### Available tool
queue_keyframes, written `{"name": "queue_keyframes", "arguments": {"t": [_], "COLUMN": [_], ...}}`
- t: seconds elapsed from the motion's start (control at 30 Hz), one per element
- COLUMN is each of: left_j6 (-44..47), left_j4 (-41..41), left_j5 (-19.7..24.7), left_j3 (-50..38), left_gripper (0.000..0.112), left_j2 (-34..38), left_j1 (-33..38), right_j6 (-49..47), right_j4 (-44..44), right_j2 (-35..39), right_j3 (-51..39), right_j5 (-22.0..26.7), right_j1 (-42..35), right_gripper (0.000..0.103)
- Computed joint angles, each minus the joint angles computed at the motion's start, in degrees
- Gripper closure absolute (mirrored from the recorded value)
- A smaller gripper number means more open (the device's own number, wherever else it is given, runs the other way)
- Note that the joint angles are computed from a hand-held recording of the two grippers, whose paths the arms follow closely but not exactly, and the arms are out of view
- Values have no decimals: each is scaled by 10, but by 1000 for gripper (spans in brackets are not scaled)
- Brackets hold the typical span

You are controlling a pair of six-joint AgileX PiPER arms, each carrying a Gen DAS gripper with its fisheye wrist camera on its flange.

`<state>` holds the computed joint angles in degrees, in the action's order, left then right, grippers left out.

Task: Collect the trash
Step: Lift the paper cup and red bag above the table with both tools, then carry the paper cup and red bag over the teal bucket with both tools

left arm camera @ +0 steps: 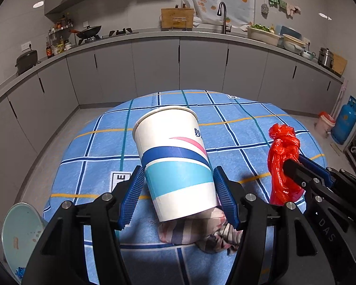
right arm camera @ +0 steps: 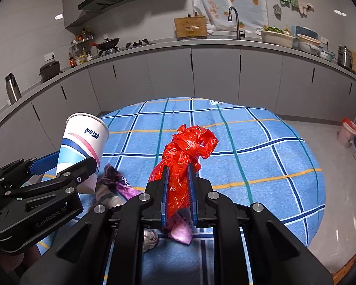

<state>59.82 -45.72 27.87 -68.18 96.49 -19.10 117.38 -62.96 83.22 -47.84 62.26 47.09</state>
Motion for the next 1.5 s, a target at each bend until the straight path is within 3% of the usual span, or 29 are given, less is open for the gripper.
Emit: {"name": "queue_keyframes", "arguments": {"t": [0.9,1.5], "left_j6": [138,157], "left_j4": [-89,-98], "left_j5": [72,87], "left_j3": [44,49], "left_gripper": [52,52], "left_j2": [-26,-31], "left_j1": [173,209], "right_j6": [-53,-79], "right_j4": [-9,-7], "right_j2": [109,137], "right_j3": [-127,-167], "right_j5": [-34,-55], "right_j1": [48,57], "right_gripper": [87,87]}}
